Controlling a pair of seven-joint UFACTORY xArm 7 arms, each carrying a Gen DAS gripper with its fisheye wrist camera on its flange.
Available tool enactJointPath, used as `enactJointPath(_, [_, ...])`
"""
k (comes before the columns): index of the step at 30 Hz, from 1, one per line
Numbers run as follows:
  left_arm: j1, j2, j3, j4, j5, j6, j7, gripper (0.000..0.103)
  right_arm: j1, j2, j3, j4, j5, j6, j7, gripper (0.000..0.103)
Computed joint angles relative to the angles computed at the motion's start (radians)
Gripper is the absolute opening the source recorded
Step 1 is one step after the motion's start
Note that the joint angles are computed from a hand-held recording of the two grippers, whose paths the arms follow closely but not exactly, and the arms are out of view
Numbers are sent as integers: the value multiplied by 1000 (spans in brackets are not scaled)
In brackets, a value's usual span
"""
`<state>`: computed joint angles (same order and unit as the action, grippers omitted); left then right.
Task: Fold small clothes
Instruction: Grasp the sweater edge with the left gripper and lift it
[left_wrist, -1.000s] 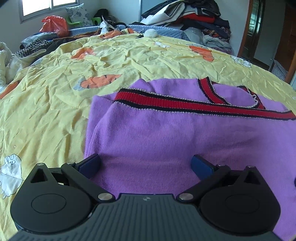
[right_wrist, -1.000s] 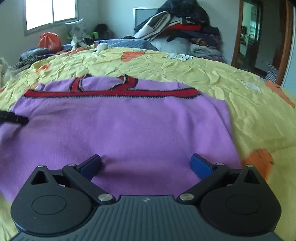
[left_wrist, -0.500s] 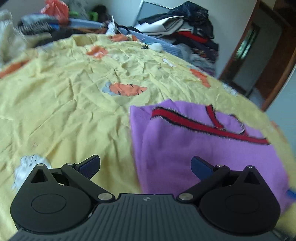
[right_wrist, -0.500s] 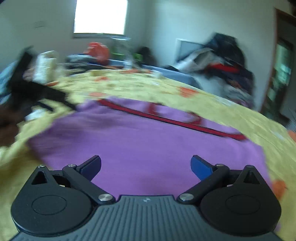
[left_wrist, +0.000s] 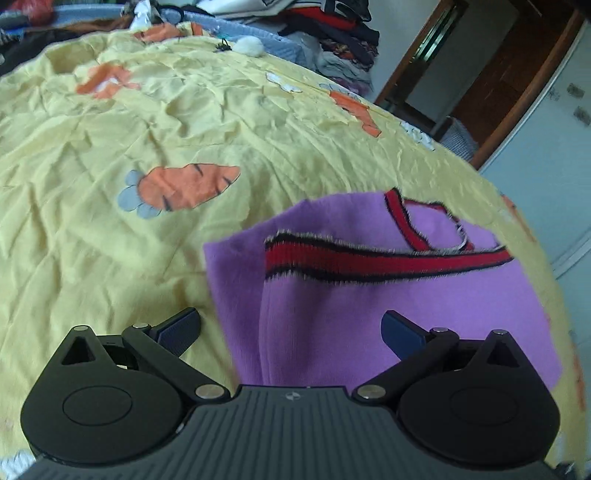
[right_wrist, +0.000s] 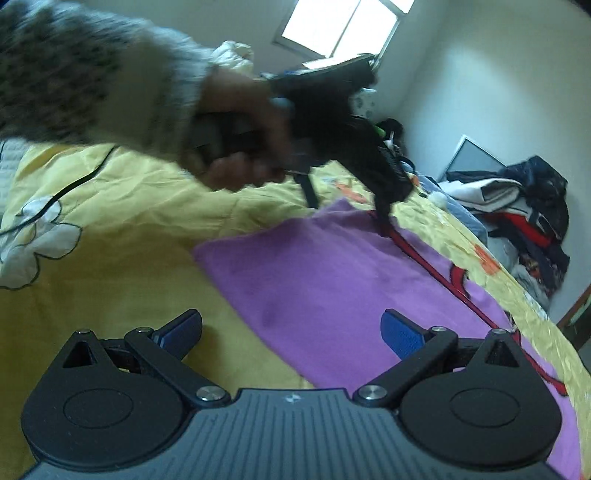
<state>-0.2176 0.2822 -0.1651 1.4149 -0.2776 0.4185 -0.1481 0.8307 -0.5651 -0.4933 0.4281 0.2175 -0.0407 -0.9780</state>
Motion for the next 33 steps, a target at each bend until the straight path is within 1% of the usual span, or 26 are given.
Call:
enactJointPath(1, [27,12,-21,18,-50,14,41,103,-22,17,31,-1,-2,-10,14,103])
enactJointPath(3, [82,38,-57,65,-160,62,127,103,-53,32,70,7,-2,4,47,103])
enactJointPath(6, [168,72,-100,129,-355,172,269,103,-53,37,63,46,30,92,69,103])
enactJointPath(8, [199,83,-109,142,-464,216,342,101,-65,41,72,64,66,134,72,103])
enactJointPath(9, [207,90,-112,148,-506,228,382,101,-53,47,59,80,92,156,66,103])
enactJointPath(10, [211,98,-115,155,-548,239,415,95,-50,58,55,97,117,177,67,103])
enactJointPath(12, [207,123,-116,183,-605,279,450,88,-74,80,83,112,143,192,77,103])
enactJointPath(13, [198,132,-111,194,-613,285,465,88,-89,89,104,119,154,195,86,103])
enactJointPath(15, [178,145,-100,215,-611,294,464,88,-120,102,151,109,165,157,84,103])
enactJointPath(17, [174,164,-96,241,-622,324,454,71,-150,104,207,80,156,82,66,103])
enactJointPath(19, [158,186,-77,270,-580,359,408,18,-176,92,256,40,113,6,63,103])
enactJointPath(20, [146,196,-67,281,-548,365,384,12,-195,97,286,26,82,-30,66,103])
enactJointPath(21, [150,200,-71,278,-553,362,385,12,-239,106,341,10,50,-75,73,103])
enactJointPath(23, [169,196,-83,258,-593,349,390,12,-293,132,409,-4,11,-149,86,103])
enactJointPath(24, [174,188,-87,244,-608,339,399,11,-342,142,466,-18,-3,-201,90,103])
enactJointPath(26, [181,175,-89,220,-633,328,405,10,-414,161,551,-48,-33,-301,70,103])
enactJointPath(28, [183,162,-89,198,-657,315,408,10,-440,172,578,-63,-80,-348,53,103])
enactJointPath(31, [185,153,-86,177,-694,302,395,10,-445,178,575,-80,-166,-402,56,102])
enactJointPath(32, [185,151,-84,173,-701,302,385,10,-454,175,579,-76,-184,-390,63,100])
enactJointPath(33, [182,147,-81,168,-703,296,378,10,-441,164,555,-64,-220,-342,81,96])
